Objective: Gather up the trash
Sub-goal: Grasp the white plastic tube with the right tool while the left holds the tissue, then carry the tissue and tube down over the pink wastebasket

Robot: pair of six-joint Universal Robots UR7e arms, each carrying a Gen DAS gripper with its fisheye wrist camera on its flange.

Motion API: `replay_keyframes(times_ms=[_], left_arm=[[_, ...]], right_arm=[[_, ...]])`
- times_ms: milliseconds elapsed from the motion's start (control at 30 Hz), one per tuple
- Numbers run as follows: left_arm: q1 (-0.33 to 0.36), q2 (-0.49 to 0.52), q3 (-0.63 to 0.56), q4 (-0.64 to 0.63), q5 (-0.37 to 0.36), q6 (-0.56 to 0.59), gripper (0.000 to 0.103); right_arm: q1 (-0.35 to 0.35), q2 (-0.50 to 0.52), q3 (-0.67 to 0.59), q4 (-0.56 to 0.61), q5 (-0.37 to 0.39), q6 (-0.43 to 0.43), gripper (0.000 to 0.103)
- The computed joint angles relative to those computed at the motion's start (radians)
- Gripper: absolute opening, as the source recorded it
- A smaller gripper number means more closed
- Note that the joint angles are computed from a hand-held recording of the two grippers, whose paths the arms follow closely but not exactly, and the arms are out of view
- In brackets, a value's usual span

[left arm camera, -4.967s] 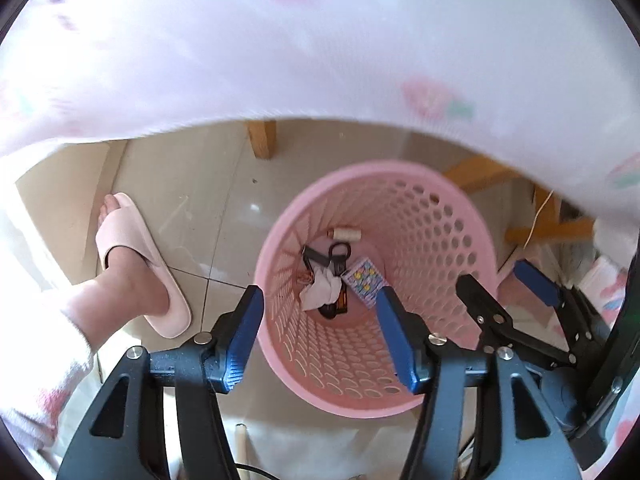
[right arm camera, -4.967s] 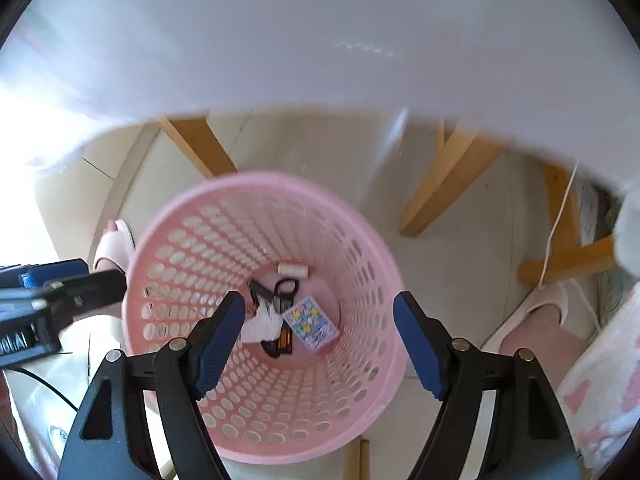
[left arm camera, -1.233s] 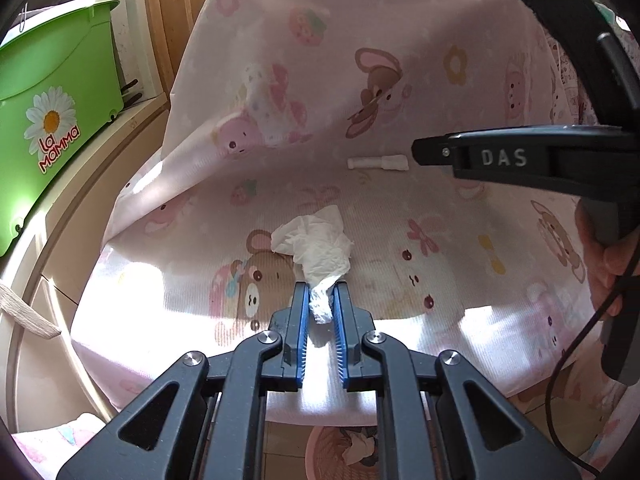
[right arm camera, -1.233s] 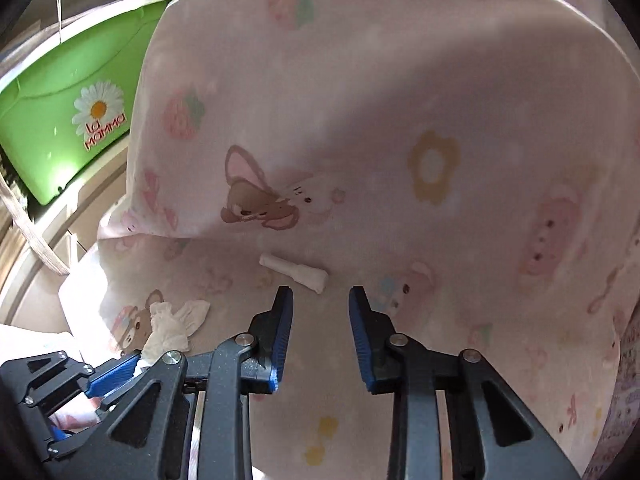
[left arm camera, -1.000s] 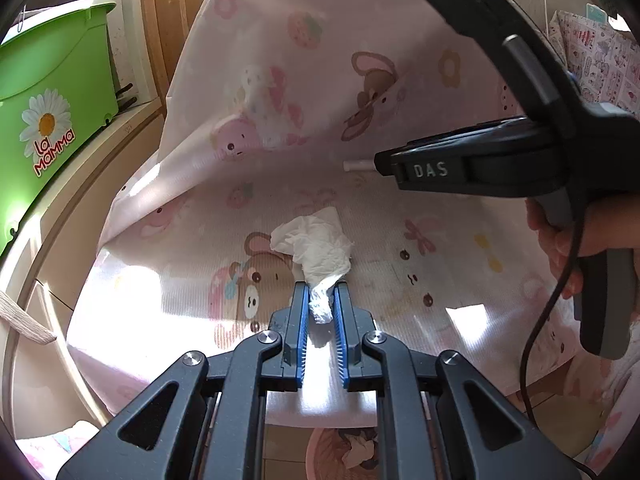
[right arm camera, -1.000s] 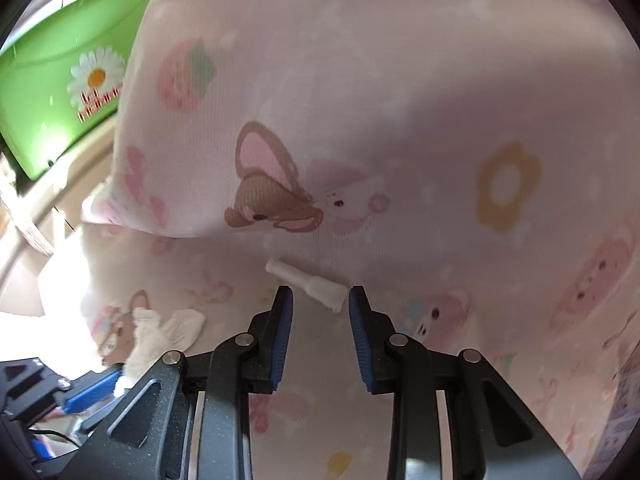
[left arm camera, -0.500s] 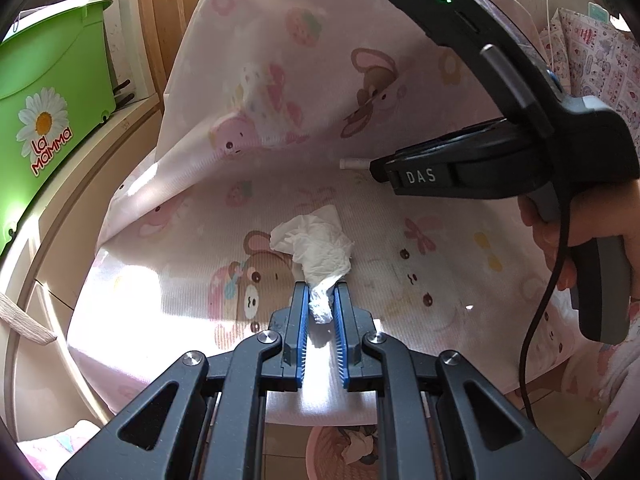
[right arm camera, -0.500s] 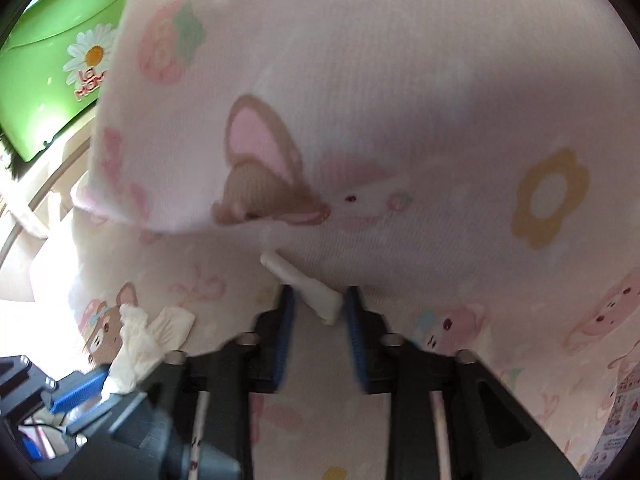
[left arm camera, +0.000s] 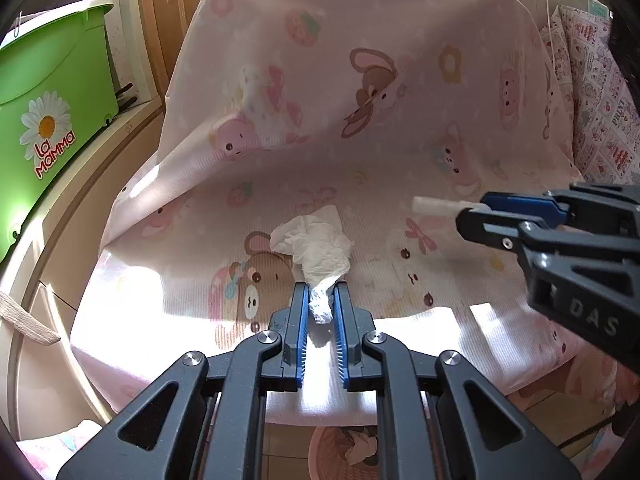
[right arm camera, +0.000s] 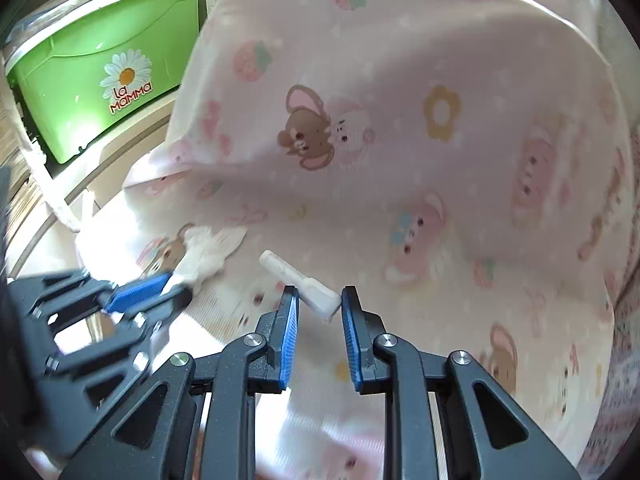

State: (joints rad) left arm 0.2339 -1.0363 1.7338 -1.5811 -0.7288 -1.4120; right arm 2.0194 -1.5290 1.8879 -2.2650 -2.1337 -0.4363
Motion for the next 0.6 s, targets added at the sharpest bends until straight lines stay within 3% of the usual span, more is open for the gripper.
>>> replay_keyframes(times_ms=[133, 300, 433, 600], left_arm=[[-0.014, -0.041, 0.067, -0.147, 0.009, 0.053, 0.010], [-0.070, -0.021, 0.017, -0.035, 0.073, 0.056, 0.010], [-0.101, -0.002, -0.047, 0.096, 0.038, -0.020, 0.010], [-0.138, -0.011, -0.035, 0.088, 0.019, -0.032, 0.010]], right_arm=[[0.008, -0.106, 0.049, 0.056, 0.059, 0.110, 0.024], [0.038, -0.203, 0.130, -0.050, 0.043, 0.084, 0.024], [0.030, -0.285, 0.126, 0.062, 0.071, 0.137, 0.024], [0.024, -0.359, 0.154, 0.116, 0.095, 0.175, 0.024]])
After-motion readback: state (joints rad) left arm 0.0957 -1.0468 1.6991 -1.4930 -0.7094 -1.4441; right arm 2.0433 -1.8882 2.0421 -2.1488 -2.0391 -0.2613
